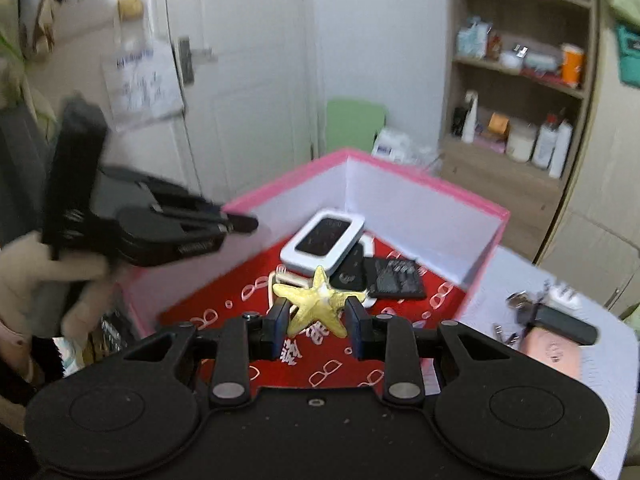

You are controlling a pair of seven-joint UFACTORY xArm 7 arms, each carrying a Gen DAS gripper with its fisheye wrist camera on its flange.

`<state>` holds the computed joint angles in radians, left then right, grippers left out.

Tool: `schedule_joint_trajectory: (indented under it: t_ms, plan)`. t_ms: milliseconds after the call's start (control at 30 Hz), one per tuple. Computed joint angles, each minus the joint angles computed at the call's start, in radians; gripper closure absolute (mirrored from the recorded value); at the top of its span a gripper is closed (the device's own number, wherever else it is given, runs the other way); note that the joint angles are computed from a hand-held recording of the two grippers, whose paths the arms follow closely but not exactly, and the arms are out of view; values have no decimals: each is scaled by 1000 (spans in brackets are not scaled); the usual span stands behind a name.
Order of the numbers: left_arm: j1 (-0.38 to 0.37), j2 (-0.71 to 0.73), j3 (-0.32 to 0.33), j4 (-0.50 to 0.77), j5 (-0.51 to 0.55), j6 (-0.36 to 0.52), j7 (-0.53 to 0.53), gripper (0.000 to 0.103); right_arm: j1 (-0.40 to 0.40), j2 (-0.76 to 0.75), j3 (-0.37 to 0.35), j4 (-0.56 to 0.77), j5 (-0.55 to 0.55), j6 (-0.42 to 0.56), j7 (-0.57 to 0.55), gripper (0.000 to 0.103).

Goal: Organize rigid objects
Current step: 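Carry the yellow starfish clip into the box and release it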

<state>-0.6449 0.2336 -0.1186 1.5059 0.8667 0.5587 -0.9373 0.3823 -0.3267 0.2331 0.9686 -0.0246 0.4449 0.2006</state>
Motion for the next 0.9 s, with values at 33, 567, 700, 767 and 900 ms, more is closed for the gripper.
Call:
schedule_joint_trajectory:
  t_ms: [33, 567, 700, 767, 900]
  plan:
    - [1, 0, 0, 0, -1, -2, 0, 98, 4, 32, -3, 25, 7, 21, -8, 69]
    - [1, -4, -2, -4, 11, -3, -7, 98, -45, -20, 10, -7, -114, -30, 155, 46]
    - [1, -3, -2, -4, 10, -3, -6, 98, -95, -119, 3, -61, -116, -4, 185, 39]
    - [0, -3, -2, -4, 10, -4, -8, 98, -112, -150, -9, -78, -107, 25, 187, 39]
    - [-1, -3, -1, -3, 12, -2, -7, 98, -116, -187, -85, -128, -21, 52, 160, 39]
